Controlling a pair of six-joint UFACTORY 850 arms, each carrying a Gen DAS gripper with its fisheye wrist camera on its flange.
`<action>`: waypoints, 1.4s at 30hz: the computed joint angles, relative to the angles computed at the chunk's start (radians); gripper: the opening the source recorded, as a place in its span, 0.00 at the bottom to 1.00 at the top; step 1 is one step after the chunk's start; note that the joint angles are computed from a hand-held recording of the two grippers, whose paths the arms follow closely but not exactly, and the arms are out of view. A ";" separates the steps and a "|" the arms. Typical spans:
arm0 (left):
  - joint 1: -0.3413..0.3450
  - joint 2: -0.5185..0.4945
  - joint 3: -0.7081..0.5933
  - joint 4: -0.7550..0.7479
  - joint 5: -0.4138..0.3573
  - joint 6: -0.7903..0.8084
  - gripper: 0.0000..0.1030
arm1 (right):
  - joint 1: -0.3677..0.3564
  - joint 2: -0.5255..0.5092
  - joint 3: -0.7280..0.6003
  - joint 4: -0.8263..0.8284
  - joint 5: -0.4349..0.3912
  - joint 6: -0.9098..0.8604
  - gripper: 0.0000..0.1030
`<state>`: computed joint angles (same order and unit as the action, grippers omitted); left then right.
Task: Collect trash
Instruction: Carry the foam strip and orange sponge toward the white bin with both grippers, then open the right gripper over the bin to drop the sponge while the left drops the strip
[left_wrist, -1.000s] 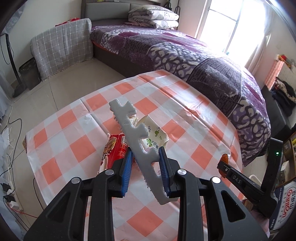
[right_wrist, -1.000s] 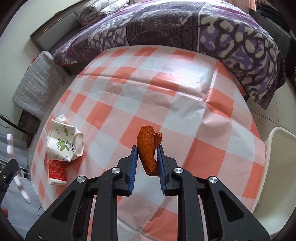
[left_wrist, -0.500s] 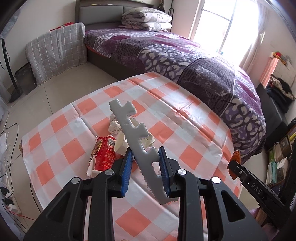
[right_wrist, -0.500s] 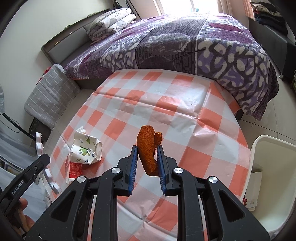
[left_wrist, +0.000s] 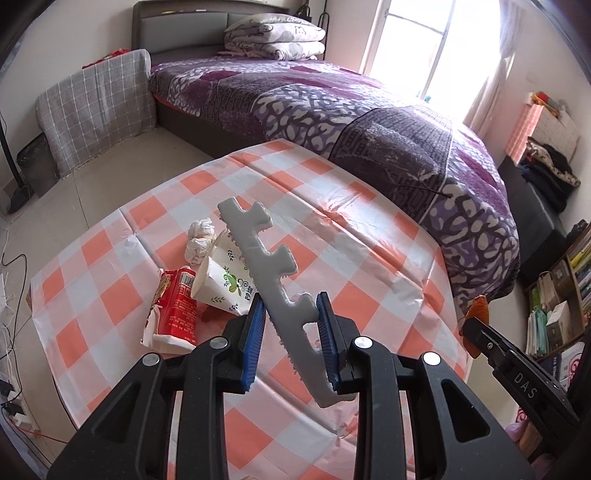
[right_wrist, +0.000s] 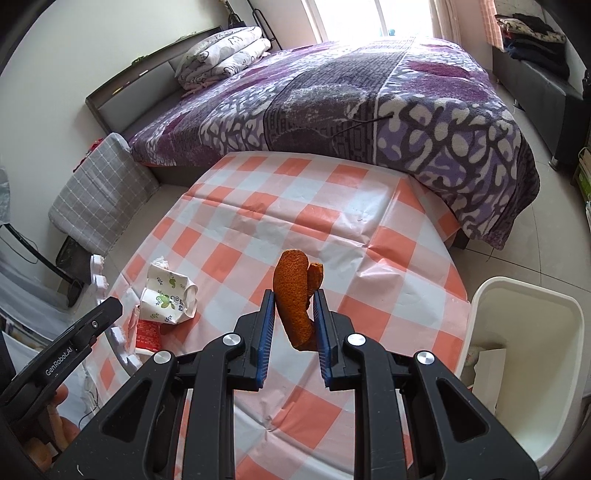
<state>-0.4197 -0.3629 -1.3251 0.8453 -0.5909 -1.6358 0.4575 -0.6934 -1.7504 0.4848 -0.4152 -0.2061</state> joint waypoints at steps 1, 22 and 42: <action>-0.002 -0.004 -0.005 -0.002 0.001 0.003 0.28 | -0.003 0.003 0.003 0.001 0.000 -0.002 0.20; -0.059 -0.116 -0.144 -0.071 0.013 0.121 0.28 | -0.102 0.076 0.090 -0.032 0.015 0.051 0.20; -0.139 -0.267 -0.334 -0.229 0.073 0.356 0.28 | -0.256 0.171 0.210 -0.120 0.056 0.213 0.35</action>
